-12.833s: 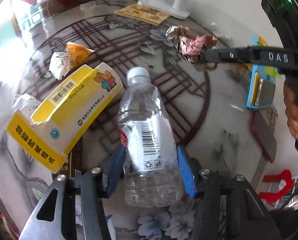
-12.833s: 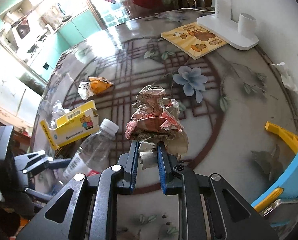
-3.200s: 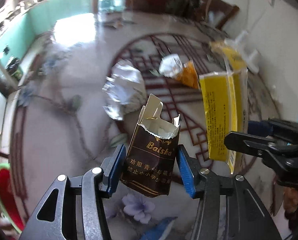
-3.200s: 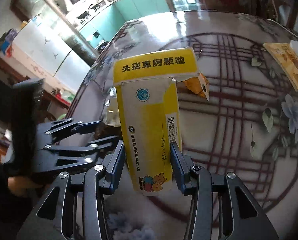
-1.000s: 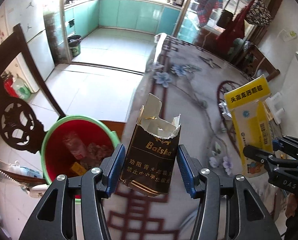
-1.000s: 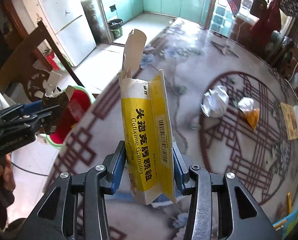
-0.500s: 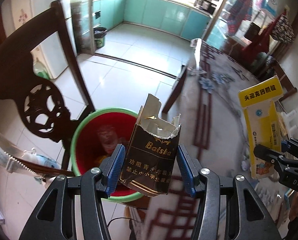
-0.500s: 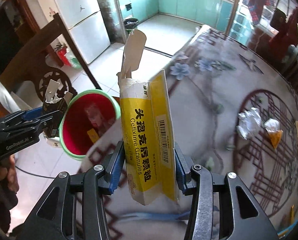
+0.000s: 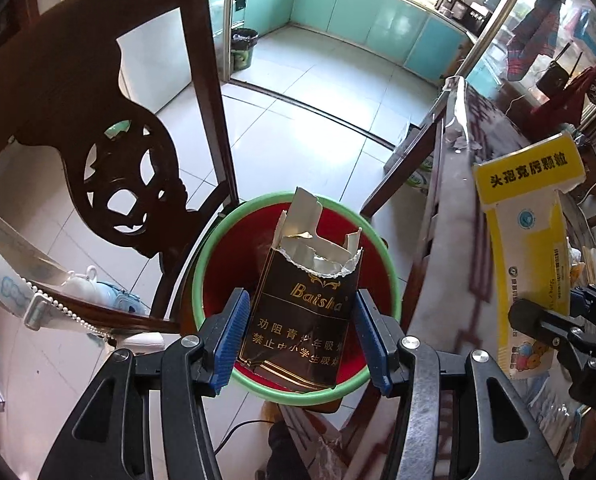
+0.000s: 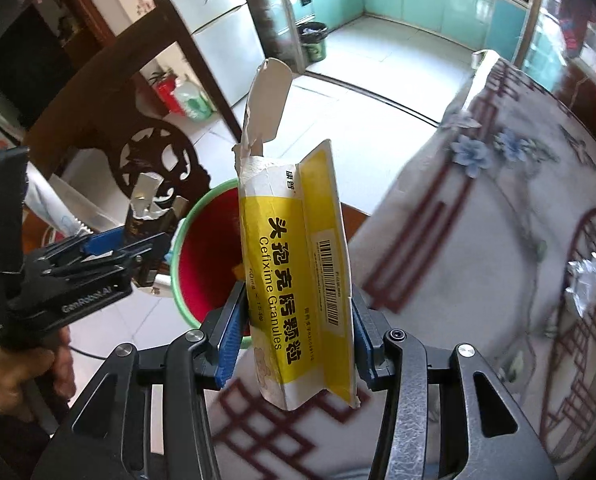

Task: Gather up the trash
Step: 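Carry the cigarette pack and yellow carton over the red bucket and open both grippers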

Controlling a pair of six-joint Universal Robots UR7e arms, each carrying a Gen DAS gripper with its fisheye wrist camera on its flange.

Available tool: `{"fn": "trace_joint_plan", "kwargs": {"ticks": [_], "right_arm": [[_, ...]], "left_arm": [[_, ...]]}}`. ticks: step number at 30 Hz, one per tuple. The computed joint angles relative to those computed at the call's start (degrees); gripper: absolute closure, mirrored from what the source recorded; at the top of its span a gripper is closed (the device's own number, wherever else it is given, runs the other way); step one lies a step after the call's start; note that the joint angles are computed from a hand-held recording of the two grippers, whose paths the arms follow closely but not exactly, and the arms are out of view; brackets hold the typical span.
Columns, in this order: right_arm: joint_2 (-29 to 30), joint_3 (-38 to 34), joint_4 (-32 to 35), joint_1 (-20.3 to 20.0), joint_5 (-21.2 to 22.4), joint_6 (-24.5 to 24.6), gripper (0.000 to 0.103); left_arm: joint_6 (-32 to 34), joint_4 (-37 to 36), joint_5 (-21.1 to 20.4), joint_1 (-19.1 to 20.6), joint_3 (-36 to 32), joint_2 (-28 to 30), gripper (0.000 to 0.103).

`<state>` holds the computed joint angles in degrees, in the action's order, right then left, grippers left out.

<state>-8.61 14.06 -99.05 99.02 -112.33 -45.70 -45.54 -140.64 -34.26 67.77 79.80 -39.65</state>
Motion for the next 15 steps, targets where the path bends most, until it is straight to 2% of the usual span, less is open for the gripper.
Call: {"fn": "trace_joint_plan", "kwargs": {"ticks": [3, 4, 8, 11, 15], "right_arm": [[0.1, 1.4, -0.8, 0.5, -0.5, -0.5, 0.055], [0.4, 1.0, -0.7, 0.6, -0.5, -0.5, 0.052], [2.3, -2.1, 0.9, 0.8, -0.3, -0.3, 0.05], [1.4, -0.5, 0.0, 0.9, -0.1, -0.9, 0.05], [1.1, -0.3, -0.1, 0.8, 0.5, -1.1, 0.046]], "left_arm": [[0.1, 0.2, -0.2, 0.4, -0.2, 0.0, 0.052], [-0.1, 0.6, -0.2, 0.6, -0.5, 0.1, 0.049], [-1.6, 2.8, -0.2, 1.0, -1.5, 0.2, 0.048], [-3.0, 3.8, 0.1, 1.0, -1.8, 0.2, 0.043], [-3.5, 4.3, 0.2, 0.8, -2.1, 0.4, 0.042]]}}
